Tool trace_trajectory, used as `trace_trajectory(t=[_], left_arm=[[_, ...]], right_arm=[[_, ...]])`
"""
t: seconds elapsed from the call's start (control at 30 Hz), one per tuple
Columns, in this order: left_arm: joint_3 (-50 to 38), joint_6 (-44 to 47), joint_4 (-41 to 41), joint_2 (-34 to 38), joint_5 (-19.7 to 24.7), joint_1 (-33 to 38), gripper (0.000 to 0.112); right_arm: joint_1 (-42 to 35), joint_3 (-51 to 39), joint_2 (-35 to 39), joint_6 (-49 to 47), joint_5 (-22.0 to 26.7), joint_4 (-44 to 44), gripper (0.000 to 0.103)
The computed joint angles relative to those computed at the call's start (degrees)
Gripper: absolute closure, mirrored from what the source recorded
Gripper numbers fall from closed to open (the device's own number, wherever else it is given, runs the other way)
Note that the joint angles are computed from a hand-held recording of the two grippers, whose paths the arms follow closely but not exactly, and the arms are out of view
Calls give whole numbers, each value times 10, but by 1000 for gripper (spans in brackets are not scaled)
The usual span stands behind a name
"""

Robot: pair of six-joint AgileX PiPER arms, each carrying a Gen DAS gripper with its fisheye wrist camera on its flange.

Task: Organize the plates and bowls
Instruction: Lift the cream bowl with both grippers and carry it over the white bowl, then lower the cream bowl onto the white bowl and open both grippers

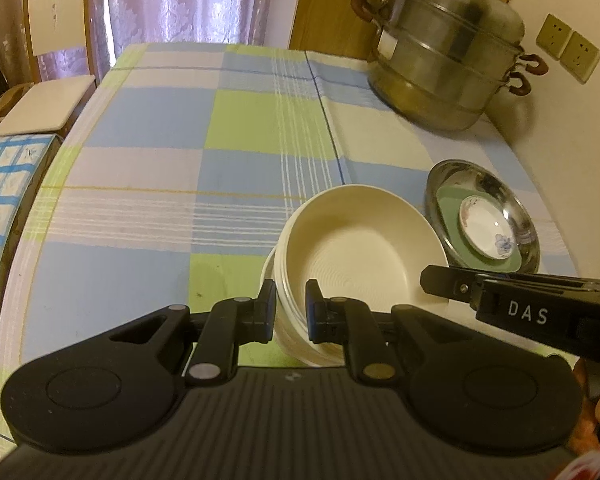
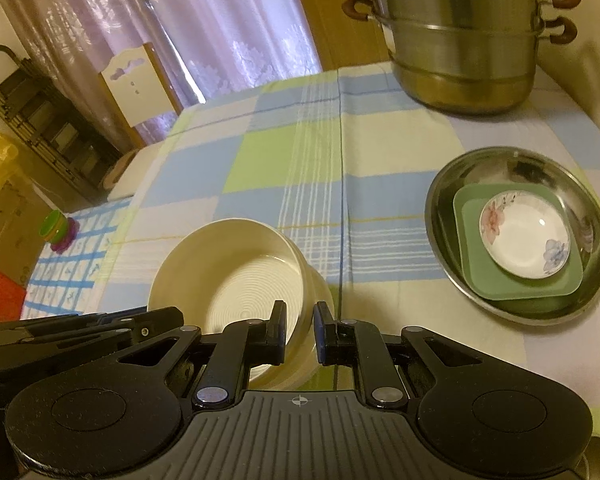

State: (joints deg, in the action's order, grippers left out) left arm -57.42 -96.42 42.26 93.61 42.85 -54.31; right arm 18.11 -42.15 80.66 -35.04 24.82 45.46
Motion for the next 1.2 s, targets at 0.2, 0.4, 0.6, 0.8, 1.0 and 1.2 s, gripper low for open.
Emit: trace_trajectory(t=[0.2,0.4,0.6,0.8,1.0,1.2], left_arm=[[2,9,-13,16,-19,14,99],[0,15,-23,28,-27,21,99],[-7,23,-30,32,-21,20,99],[-5,7,-17,25,-11,11,91],[4,-15,0,-9,21,-17,89],[14,-34,-1,-55,83,-74,89]], right_arm=[[1,-6,28,-7,-4,9,89],[2,-5,44,-13,-10,17,89],[-5,-12,52,-26,-4,28,88],[-6,12,28,-68,-28,75,53],[-35,32,-18,-117,2,118,41],[-85,73,-99,-154,61,138,39]])
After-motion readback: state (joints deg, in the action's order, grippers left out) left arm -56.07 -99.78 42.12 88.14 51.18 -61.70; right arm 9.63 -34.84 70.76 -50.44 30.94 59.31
